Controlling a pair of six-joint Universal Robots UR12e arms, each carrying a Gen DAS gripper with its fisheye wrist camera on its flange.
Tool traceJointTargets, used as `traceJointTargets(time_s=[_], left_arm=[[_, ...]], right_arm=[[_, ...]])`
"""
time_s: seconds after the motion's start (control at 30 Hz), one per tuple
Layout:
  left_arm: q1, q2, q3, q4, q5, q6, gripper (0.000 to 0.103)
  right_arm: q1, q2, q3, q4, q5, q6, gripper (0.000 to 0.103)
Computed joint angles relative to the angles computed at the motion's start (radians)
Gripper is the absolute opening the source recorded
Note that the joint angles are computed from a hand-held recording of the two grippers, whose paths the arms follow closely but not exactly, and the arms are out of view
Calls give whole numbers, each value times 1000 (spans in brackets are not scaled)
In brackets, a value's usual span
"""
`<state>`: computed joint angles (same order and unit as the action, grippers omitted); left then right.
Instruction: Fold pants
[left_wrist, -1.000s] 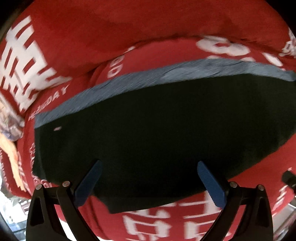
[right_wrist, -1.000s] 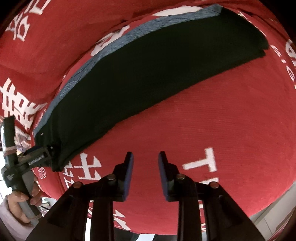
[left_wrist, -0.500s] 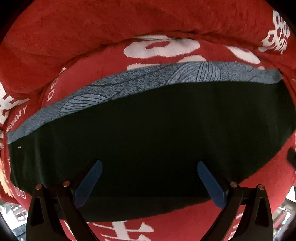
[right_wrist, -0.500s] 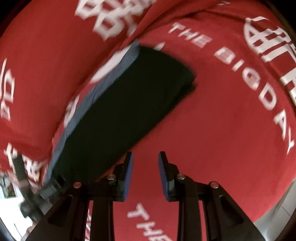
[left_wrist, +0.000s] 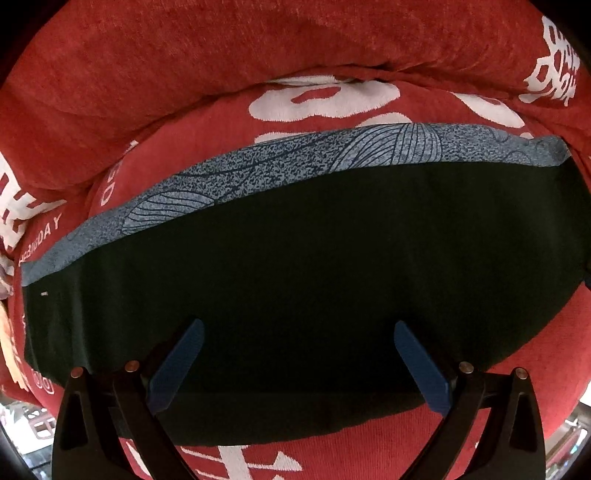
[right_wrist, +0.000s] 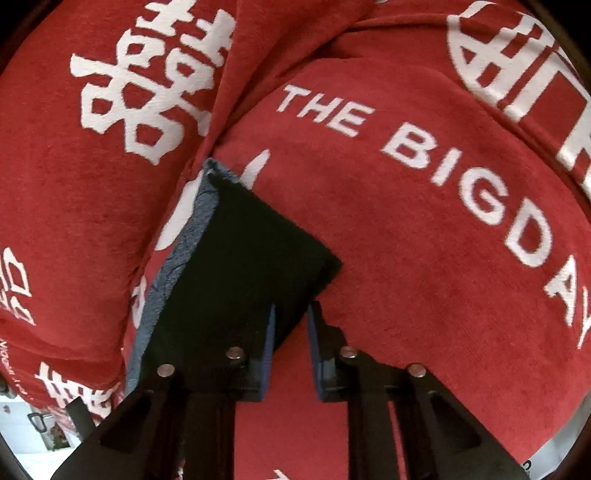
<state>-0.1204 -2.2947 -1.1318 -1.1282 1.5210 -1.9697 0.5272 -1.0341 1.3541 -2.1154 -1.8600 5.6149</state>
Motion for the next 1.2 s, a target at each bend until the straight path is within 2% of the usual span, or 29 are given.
traceJointTargets(time_s=[0.13,0.23,0.27,0.37,0.4,0.87,1.07,1.2], left_arm=[[-2,-4,9,-10,3,9,103],[1,-4,12,-11,0,17,103],[1,-4,12,-11,-1,17,103],[2,-9,21,-20,-5,18,103],[2,-10,24,-25,-4,17,103],[5,-23,33,-23,-9,16,103],[6,-25,35,-22,-11,11,103],[5,-29,44,-31,-7,1,103]], right_arm=[[7,2,-13,7,5,-3,19],[6,7,-26,1,49,-31,20],[8,10,-29,-9,57,-32,23],[15,24,-40,-40,58,-33,41],[15,28,-42,-53,56,-38,44],[8,57,-32,-183,1,-110,44],[20,54,0,-253,-53,-81,44],[34,47,13,-266,-88,-58,44]])
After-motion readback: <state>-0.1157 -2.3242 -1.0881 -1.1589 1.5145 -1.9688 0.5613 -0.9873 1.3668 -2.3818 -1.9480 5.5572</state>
